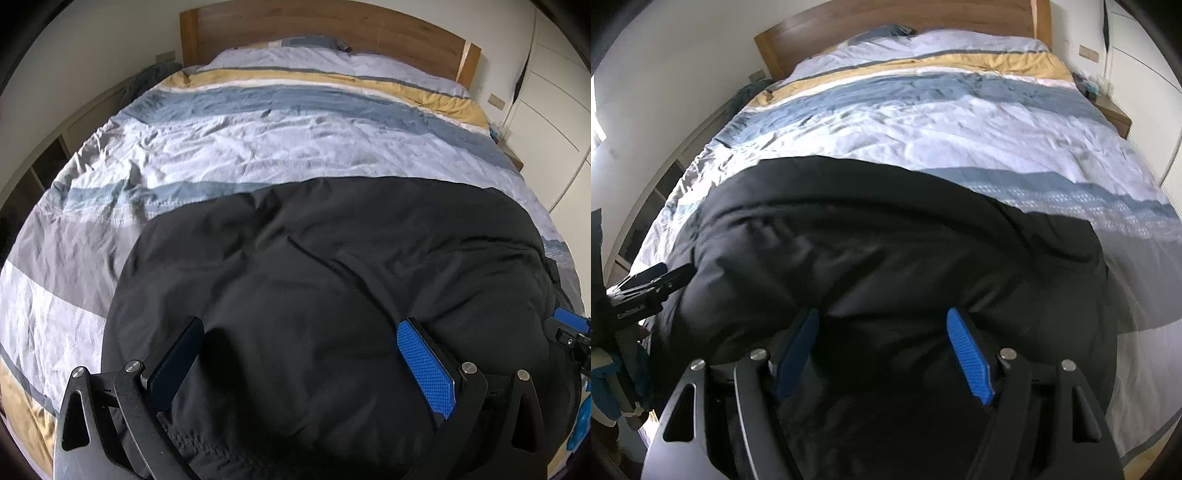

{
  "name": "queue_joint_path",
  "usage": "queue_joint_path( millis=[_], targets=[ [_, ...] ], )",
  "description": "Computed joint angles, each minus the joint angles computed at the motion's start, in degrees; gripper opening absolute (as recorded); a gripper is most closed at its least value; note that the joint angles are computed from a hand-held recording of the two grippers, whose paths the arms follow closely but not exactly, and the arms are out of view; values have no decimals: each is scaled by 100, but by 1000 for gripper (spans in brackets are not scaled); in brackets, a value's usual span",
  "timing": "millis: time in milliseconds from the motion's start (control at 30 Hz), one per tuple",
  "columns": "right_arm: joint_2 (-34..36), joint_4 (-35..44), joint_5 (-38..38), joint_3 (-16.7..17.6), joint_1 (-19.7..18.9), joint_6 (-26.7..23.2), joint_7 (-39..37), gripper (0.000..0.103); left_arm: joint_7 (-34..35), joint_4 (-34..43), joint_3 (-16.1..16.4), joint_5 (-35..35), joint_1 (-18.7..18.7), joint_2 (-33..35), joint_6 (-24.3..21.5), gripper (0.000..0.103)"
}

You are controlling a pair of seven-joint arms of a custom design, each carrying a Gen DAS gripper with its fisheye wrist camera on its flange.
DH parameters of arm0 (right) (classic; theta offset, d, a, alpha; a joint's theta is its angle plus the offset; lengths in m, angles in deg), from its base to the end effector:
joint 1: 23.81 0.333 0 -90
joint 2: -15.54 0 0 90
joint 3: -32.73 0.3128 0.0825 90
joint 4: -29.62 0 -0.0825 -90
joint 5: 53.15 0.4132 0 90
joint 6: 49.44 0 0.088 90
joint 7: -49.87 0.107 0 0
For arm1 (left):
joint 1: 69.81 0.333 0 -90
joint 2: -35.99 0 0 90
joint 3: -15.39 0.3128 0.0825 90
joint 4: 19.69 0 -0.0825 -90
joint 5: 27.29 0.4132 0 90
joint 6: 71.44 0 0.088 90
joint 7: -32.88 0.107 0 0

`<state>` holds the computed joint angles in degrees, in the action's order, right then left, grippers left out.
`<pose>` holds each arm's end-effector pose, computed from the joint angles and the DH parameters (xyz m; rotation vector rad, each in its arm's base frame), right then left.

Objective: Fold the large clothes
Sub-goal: 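Grasp the edge of the black jacket bundle with both grippers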

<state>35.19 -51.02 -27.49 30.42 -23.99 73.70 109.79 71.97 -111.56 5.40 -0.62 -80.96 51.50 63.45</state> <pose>0.7277 -0.0091 0.5467 -2.0966 1.5213 -0.1987 0.6684 -0.2379 0.5171 -2.1281 1.5893 -0.5696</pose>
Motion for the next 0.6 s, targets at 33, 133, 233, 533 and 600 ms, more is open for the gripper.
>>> queue_joint_path(
  millis=[33,133,233,533,600],
  targets=[
    [16,10,-41,-27,-2,15,33,71,-14,-53,1,-39,21,-43,25,103],
    [44,75,-188,-104,-35,6,119,71,-90,-345,12,-94,89,-279,212,103],
    [27,122,-223,-163,-133,25,198,71,-191,-704,34,-172,191,-579,367,103],
    [-251,-108,-301,-403,-571,-69,465,71,-468,-1978,144,-123,495,-1702,335,103],
    [-315,-193,-297,-441,-662,-127,503,72,-461,-2298,181,-222,564,-1977,401,103]
  ],
)
